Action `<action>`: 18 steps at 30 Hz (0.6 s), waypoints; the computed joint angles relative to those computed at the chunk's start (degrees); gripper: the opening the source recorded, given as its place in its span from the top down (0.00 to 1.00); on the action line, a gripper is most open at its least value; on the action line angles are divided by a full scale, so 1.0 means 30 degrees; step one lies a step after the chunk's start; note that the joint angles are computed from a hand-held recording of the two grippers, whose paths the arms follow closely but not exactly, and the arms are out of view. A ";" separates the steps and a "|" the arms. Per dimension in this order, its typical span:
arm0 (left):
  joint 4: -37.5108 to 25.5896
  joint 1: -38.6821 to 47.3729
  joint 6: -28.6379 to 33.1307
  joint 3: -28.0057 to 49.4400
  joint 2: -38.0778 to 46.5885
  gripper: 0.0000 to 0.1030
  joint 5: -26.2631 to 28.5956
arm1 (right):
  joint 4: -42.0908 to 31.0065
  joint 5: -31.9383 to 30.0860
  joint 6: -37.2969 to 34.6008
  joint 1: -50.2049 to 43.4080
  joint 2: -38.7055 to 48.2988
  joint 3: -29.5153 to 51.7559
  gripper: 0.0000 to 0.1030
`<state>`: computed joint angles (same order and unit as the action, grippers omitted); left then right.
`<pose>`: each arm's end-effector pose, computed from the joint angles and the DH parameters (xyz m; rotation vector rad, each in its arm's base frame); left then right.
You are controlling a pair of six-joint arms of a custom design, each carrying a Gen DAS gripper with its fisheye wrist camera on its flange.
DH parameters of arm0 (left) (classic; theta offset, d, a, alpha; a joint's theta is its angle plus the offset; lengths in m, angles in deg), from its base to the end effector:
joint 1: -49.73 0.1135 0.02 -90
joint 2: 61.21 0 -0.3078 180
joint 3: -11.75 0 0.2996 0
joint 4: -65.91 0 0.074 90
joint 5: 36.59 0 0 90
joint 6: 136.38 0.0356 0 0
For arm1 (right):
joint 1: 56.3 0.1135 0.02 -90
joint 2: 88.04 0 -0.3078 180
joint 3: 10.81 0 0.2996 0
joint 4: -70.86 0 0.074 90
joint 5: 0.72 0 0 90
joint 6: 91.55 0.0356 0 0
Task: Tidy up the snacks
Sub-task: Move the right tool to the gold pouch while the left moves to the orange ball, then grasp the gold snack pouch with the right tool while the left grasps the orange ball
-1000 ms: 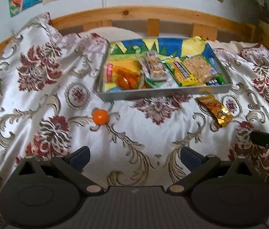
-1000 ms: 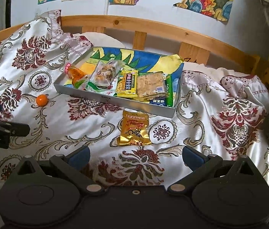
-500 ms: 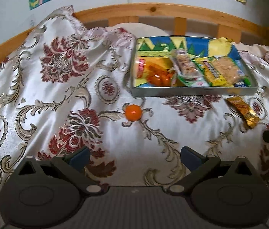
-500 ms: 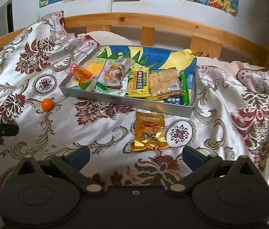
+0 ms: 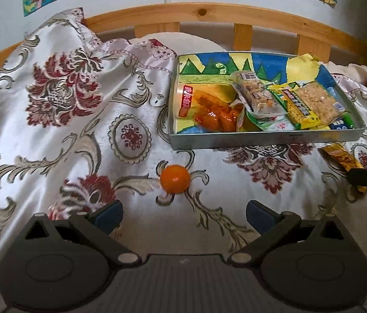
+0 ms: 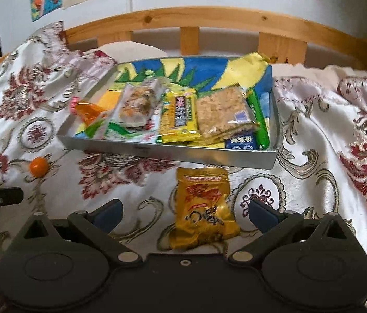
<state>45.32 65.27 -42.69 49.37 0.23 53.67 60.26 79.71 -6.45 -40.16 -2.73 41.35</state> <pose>0.2170 0.0602 0.1862 -0.2405 2.3392 0.1598 0.3100 0.0959 0.1810 -0.5090 2.2835 0.2926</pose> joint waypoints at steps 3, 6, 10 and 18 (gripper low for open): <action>0.1425 0.0388 0.0159 0.0191 0.1512 0.01 0.0411 | 0.0487 0.0092 0.0279 -0.0195 0.1044 0.0355 0.01; 0.2457 0.0749 0.0622 0.0488 0.2901 0.01 0.1093 | 0.0834 0.0007 0.0378 -0.0265 0.1949 0.0667 0.01; 0.3284 0.1133 0.0765 0.0953 0.4558 0.02 0.1977 | 0.1233 -0.0434 0.0559 -0.0246 0.3010 0.1117 0.01; 0.4132 0.1633 0.1375 0.1323 0.6050 0.22 0.3737 | 0.1761 -0.1695 0.1033 0.0162 0.3860 0.1537 0.16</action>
